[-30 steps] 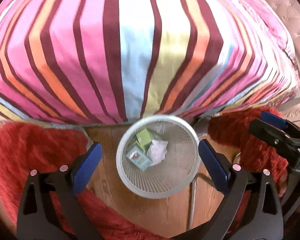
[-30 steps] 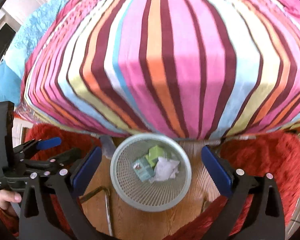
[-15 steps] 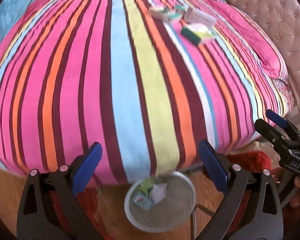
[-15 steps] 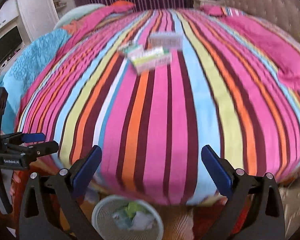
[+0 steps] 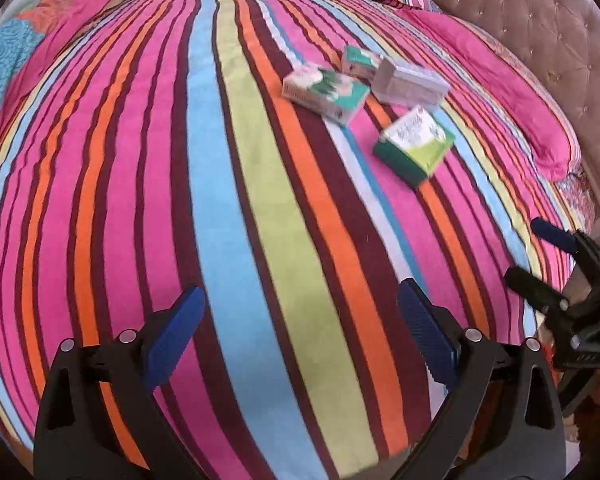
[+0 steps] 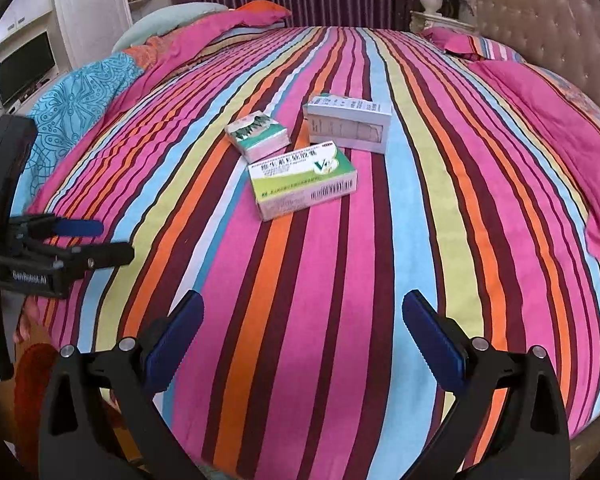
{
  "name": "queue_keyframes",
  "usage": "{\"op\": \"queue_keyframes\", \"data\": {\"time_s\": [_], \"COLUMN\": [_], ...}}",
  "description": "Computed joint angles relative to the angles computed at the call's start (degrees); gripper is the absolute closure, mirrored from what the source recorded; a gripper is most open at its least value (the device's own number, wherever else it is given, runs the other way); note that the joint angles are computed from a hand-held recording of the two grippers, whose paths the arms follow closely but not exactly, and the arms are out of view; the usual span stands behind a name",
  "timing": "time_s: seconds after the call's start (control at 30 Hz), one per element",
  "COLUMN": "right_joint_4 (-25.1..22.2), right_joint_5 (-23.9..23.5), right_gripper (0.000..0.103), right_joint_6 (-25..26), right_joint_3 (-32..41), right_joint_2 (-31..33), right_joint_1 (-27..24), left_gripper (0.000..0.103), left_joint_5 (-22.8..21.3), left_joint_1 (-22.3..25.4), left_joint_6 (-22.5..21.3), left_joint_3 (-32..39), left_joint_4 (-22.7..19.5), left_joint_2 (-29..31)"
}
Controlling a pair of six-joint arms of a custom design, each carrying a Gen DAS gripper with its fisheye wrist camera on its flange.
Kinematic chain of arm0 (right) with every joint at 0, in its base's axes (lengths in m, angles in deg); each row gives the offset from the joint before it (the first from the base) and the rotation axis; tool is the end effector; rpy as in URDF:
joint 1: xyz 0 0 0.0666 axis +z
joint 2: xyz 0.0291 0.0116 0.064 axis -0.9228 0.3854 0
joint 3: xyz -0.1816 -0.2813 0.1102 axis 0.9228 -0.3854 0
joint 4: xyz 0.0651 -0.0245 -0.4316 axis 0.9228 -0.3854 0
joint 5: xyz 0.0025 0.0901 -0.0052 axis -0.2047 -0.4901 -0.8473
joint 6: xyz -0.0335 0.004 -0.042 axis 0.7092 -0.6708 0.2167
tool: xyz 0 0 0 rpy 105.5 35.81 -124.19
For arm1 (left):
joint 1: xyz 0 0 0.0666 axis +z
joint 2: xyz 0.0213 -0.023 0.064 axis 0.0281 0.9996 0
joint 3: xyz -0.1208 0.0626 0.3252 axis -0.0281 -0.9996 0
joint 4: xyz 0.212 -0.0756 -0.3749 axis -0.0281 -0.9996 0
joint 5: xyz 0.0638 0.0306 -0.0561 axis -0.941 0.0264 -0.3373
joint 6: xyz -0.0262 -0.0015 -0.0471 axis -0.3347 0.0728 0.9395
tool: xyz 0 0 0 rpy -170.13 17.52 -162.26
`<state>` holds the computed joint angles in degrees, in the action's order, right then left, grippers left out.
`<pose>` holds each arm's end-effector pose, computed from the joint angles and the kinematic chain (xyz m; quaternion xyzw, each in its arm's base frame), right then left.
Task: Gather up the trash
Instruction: 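Move both empty tools back over the boxes on the bed, then grasp the green tissue pack with the left tool while the right tool grasps the Vitamin E box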
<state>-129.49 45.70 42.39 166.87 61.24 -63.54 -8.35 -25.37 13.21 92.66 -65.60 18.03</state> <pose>0.4331 0.0407 0.5021 -0.2364 0.9126 0.1282 0.3080 0.4260 -0.2141 0.4887 -0.0498 0.9667 -0.0867 0.2357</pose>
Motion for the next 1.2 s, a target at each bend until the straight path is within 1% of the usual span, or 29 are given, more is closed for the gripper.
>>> {"op": "queue_keyframes", "data": {"time_s": [0.13, 0.27, 0.5, 0.7, 0.87, 1.03, 1.13, 1.2], "right_joint_4": [-0.66, -1.08, -1.05, -0.31, 0.79, 1.48, 1.01, -0.18], "right_joint_5": [-0.23, 0.25, 0.25, 1.53, 3.05, 4.15, 3.51, 3.35], "right_gripper": [0.008, 0.008, 0.008, 0.008, 0.008, 0.008, 0.008, 0.008], "right_joint_6": [0.78, 1.18, 1.13, 1.25, -0.24, -2.16, -2.61, -2.23], "right_joint_3": [2.78, 5.07, 8.10, 9.98, 12.32, 14.32, 15.77, 17.05], "right_joint_2": [3.40, 6.06, 9.56, 12.36, 15.24, 17.53, 18.89, 20.03], "right_joint_1": [0.71, 1.45, 2.93, 4.27, 4.40, 3.86, 3.44, 3.46], "left_gripper": [0.009, 0.009, 0.009, 0.009, 0.009, 0.009, 0.009, 0.009], "left_joint_5": [1.30, 2.49, 4.24, 5.83, 6.12, 7.64, 7.30, 6.68], "left_joint_1": [2.07, 3.29, 5.24, 6.42, 7.13, 7.63, 7.51, 7.40], "left_joint_6": [-3.91, -6.79, -9.14, -12.39, -16.62, -20.55, -22.86, -23.79], "left_joint_3": [4.07, 8.30, 15.33, 20.58, 26.59, 32.12, 35.30, 36.38], "left_joint_4": [0.83, 1.07, 0.53, 0.20, -1.53, -3.84, -5.51, -5.96], "left_joint_2": [3.71, 7.68, 14.09, 18.48, 23.36, 27.99, 30.69, 31.69]}}
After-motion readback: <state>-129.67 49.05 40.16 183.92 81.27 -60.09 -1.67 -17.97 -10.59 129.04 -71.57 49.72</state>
